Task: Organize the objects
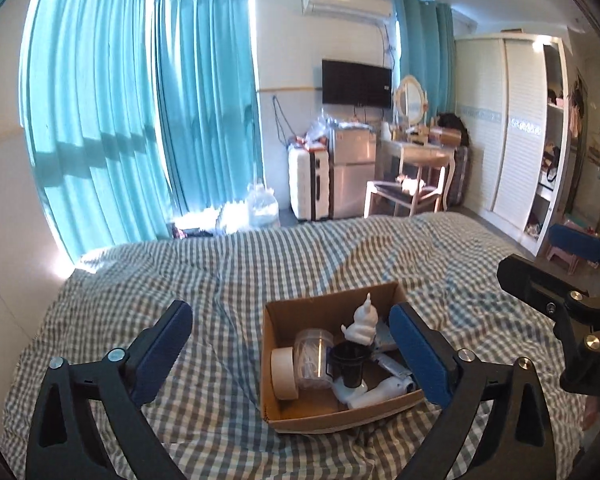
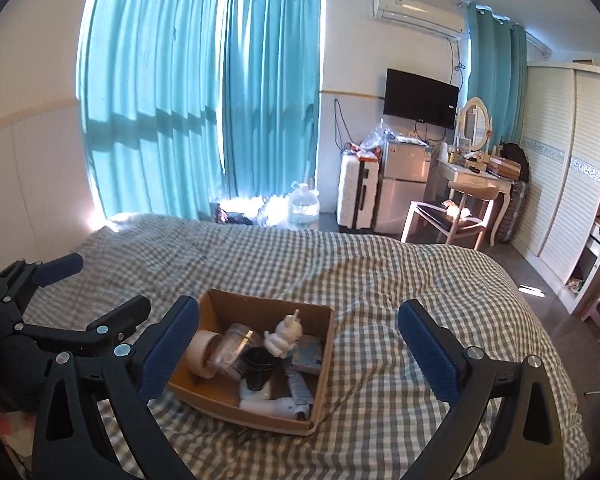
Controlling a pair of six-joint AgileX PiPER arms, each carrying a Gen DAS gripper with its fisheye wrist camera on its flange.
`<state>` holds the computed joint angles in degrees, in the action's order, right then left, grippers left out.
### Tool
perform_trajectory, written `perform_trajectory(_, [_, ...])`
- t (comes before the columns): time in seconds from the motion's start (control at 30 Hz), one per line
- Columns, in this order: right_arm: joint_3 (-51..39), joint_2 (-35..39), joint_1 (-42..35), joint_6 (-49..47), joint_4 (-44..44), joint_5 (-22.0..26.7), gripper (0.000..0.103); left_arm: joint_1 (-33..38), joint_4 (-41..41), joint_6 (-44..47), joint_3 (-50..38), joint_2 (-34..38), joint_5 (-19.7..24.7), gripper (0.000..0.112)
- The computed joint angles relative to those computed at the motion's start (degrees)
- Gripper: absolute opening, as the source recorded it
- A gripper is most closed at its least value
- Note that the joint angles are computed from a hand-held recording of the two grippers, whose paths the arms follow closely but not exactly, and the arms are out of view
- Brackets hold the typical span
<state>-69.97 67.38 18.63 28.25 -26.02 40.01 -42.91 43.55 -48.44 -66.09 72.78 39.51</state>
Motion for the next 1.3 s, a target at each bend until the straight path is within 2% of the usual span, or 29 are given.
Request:
perform_trajectory(0.07, [0.4,-2.9,1.6,1.4,-0.5,1.4,0.101,-3.6,5.7,-5.2,0.9,-3.1,2.8,0.103])
perform_trajectory(0.3, [2.1,-11.7,18.0,17.3,-19.3,13.8,0.101,-15.7,15.8,-14.1,3.0,-10.9,13.5,0.103])
perform_trajectory(0.4, [7.2,-15.7,28.4,26.2,-28.7,20.2,0.102,-20.9,21.1,-21.5,8.2,-14.3,16.4,0.103])
perform_trajectory(0.47, [12.3,-18.0,33.0,31.4,-32.4,22.4,0.102,-23.6,23.1,-26.5,13.0,-16.2,17.2,0.103])
perform_trajectory(0.53, [18.3,-19.9,34.2,37.3,-33.6,21.1,0.102,-25.8,26.0,-31.5,17.0,-16.2,19.5,0.103])
perform_trajectory(0.63, [26.2,-22.0,31.3,43.8,-34.7,14.8,0.102,-27.4,27.6,-35.4,21.2,-15.2,22.4,0.103])
perform_trajectory(0.9, [40.2,-23.0,26.9,60.2,-48.3,9.3,0.102,-27.8,32.5,-49.8,30.7,-14.7,22.6,0.103])
perform_trajectory(1.03, [42.9,-21.8,27.7,63.6,-51.2,9.5,0.102,-30.8,34.3,-52.2,31.8,-11.9,23.9,0.103])
perform_trajectory(1.2, [43.1,-21.3,26.6,63.4,-50.4,8.3,0.102,-28.9,33.2,-52.2,31.7,-11.7,20.9,0.103])
perform_trajectory(1.3, [43.3,-21.8,26.8,63.2,-49.8,8.0,0.102,-29.3,32.7,-52.3,31.9,-11.7,21.0,0.103])
